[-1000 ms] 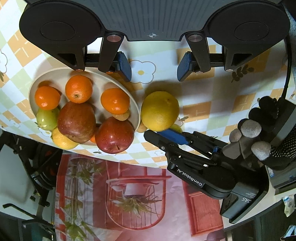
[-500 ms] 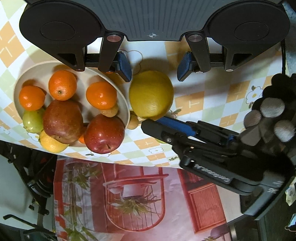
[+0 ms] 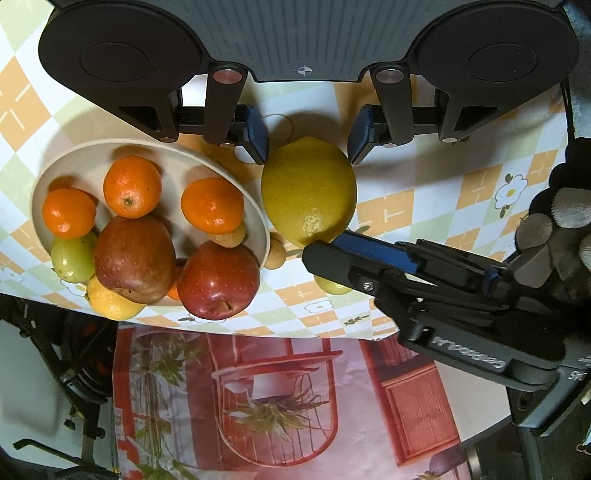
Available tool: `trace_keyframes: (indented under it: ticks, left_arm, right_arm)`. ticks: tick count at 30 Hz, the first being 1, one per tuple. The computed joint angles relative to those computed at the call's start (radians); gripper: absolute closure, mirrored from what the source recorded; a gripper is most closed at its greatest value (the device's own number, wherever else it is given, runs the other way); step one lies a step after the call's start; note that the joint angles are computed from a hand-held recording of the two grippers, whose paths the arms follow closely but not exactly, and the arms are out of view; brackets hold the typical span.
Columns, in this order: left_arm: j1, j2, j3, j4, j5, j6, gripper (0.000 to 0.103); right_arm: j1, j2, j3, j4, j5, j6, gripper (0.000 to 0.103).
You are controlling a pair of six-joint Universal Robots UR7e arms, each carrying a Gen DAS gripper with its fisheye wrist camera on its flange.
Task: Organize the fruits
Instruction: 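Close both grippers around the large yellow lemon and lift it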
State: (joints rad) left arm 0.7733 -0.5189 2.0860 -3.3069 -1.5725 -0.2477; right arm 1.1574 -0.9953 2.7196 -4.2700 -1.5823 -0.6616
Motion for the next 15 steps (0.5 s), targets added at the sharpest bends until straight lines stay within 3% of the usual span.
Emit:
trace_keyframes:
  ticks: [7,15]
  left_arm:
    - [0.000,0.023,-0.019,-0.018,0.010,-0.025,0.073]
    - [0.008,0.028,-0.023,-0.015,-0.004,-0.015,0.068]
  right_arm:
    - [-0.015,0.002,0.006,-0.010,0.016,0.001,0.065]
    - [-0.019,-0.003,0.002,0.000,0.027,0.005,0.061]
